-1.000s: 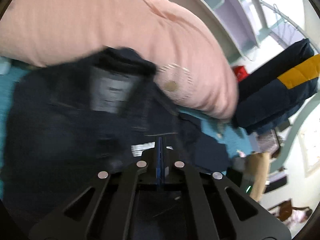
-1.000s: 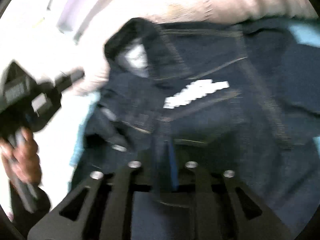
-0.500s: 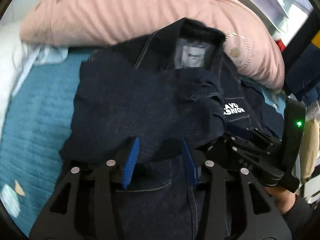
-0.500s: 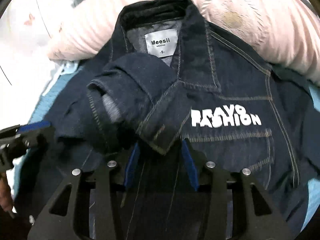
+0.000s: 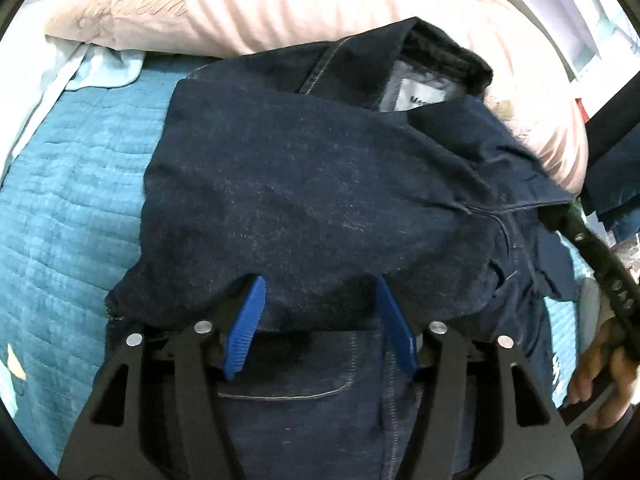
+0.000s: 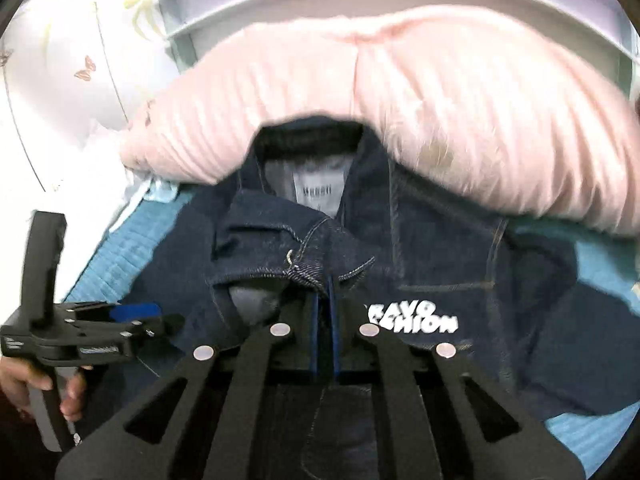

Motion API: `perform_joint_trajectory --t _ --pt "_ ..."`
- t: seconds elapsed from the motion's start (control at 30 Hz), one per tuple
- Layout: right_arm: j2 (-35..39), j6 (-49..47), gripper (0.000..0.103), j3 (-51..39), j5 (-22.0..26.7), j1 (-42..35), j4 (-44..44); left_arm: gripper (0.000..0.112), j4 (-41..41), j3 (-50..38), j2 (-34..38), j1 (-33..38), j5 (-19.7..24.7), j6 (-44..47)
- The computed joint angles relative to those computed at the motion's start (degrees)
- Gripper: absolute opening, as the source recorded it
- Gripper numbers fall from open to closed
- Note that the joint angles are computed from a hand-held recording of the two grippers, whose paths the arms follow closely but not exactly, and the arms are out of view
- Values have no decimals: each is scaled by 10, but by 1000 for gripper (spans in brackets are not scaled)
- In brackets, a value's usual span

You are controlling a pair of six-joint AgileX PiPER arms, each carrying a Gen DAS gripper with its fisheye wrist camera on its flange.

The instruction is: Fold large clothes

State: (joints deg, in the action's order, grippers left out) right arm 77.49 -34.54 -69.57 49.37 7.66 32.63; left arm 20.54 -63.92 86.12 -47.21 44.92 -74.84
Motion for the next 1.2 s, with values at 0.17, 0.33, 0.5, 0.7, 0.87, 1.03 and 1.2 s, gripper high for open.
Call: perform_joint_trajectory --t 0.17,0.33,0.5,0.7,0.87,1.03,1.2 --pt "-9 34 4 -21 0 15 -67 61 0 -28 28 -5 10 -9" --pt "128 89 9 -46 54 -1 -103 67 25 -4 2 -5 -18 -51" --pt "108 50 21 -4 65 -64 -22 67 -40 -25 45 29 21 20" --pt "30 -27 37 50 127 -85 66 69 -33 -73 95 22 59 44" --pt "41 -67 39 84 109 -51 56 70 -48 -65 85 35 44 52" --pt "43 -64 23 97 61 -10 7 71 -44 -44 67 33 46 54" --pt "10 -71 22 86 86 -57 -14 72 -42 -39 63 27 36 53"
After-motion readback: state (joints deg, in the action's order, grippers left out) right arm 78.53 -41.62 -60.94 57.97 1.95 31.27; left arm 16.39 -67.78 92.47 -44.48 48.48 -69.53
